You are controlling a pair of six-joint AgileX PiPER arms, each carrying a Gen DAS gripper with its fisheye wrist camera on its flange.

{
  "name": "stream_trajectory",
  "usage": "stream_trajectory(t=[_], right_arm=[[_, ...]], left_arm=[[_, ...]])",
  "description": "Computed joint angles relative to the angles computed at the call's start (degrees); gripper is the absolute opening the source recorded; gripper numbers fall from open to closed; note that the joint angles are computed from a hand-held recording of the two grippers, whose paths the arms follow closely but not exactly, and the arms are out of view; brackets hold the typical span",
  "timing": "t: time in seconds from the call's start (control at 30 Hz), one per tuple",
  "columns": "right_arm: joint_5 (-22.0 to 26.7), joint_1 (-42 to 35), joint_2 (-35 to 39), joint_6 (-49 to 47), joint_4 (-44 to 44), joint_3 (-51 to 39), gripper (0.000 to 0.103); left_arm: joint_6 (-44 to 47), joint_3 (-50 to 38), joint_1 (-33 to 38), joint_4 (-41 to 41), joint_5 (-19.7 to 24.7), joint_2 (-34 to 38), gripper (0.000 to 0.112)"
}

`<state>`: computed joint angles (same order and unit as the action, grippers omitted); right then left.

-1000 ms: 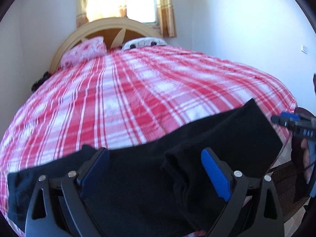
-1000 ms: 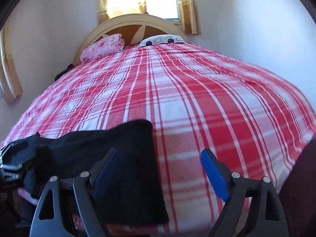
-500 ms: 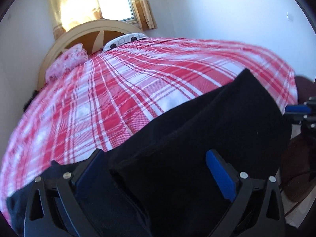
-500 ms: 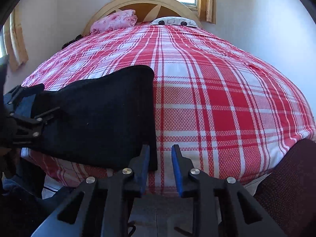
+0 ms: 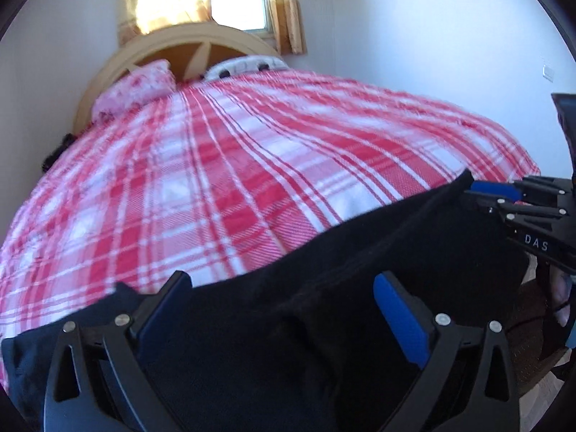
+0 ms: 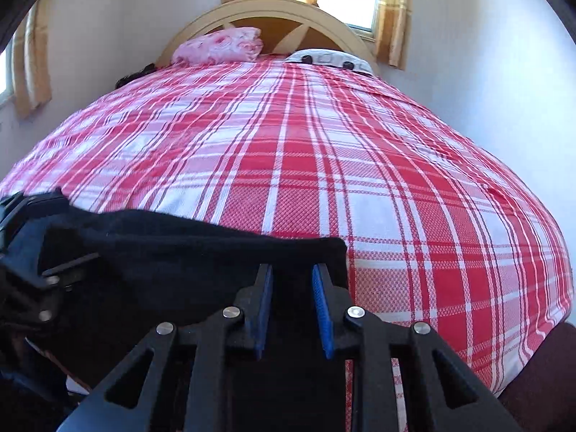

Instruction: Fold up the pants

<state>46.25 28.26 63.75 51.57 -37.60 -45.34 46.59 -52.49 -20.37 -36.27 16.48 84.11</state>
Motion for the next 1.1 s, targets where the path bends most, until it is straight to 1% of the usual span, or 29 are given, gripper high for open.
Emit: stream_trajectory(t=[0.07, 0.13, 0.17, 0.2, 0.23, 0.3, 0.33, 0.4, 0.43, 0.5, 0.57, 0.63, 0.73, 0.8, 0.87, 0.93, 1.03, 1.1], right_arm=[[1.6, 3.3, -1.5, 1.4, -0.7, -0.8, 0.025], [1.9, 7.4, -2.2, 2.3, -1.5, -1.3, 0.027], [1.5, 8.8, -1.2, 2.0, -1.2, -2.1, 0.031], [0.6, 10.4, -0.2, 1.2, -0.4, -2.8, 0.033], [-1.1, 11.9, 1.5, 0.7, 0.2, -3.4, 0.033], [-3.8, 14.1, 5.3, 0.0, 1.2, -5.1, 0.033], [-4.9, 15.2, 7.2, 0.2, 1.1, -5.9, 0.033], [-7.2, 16.3, 11.2, -0.1, 1.9, -7.7, 0.033], [-7.1, 16.4, 14.2, 0.2, 2.2, -9.3, 0.033], [-5.0, 16.9, 18.8, 4.7, -0.9, -12.0, 0.033], [-4.7, 16.7, 21.0, 8.0, -3.3, -13.6, 0.034], [-2.8, 17.2, 23.1, 9.4, -4.9, -15.8, 0.035], [-0.1, 18.2, 25.9, 10.7, -5.6, -18.8, 0.036], [0.4, 18.7, 24.8, 11.8, -6.0, -18.3, 0.036], [-0.4, 19.7, 21.2, 16.0, -8.1, -15.9, 0.039], [1.2, 21.5, 17.0, 22.2, -11.5, -12.9, 0.042], [1.0, 22.3, 13.9, 21.8, -9.5, -10.9, 0.044], [1.6, 23.9, 13.6, 21.5, -9.2, -10.2, 0.046]], left_arm=[[6.8, 2.0, 3.9, -6.1, 0.7, -3.2, 0.103], [12.9, 3.5, 9.4, -11.5, 3.2, -5.6, 0.103], [14.2, 3.9, 11.6, -12.1, 3.9, -6.0, 0.103], [14.0, 4.2, 13.6, -11.0, 3.9, -6.3, 0.103], [14.1, 4.7, 15.9, -10.0, 3.8, -6.5, 0.103], [16.5, 5.2, 21.0, -10.7, 5.1, -6.2, 0.103], [17.8, 5.1, 24.7, -10.7, 5.9, -5.8, 0.103], [20.4, 3.9, 29.0, -11.7, 6.0, -3.8, 0.103], [21.9, 3.2, 31.9, -12.1, 5.9, -2.6, 0.103], [21.9, 1.7, 35.9, -11.2, 4.6, -0.1, 0.103], [21.9, -0.4, 39.9, -11.0, 4.2, 2.6, 0.103], [19.2, -2.5, 42.8, -9.0, 3.9, 5.5, 0.103], [19.5, -3.6, 45.2, -9.5, 4.7, 8.2, 0.103], [19.3, -3.0, 45.2, -9.4, 4.2, 8.7, 0.103], [24.6, -1.8, 46.0, -13.8, 4.6, 9.0, 0.103], [28.2, -1.7, 46.7, -17.7, 5.2, 9.9, 0.103], [30.7, -3.4, 48.5, -21.8, 8.5, 12.2, 0.103], [28.9, -5.3, 49.7, -21.3, 11.9, 13.9, 0.103]])
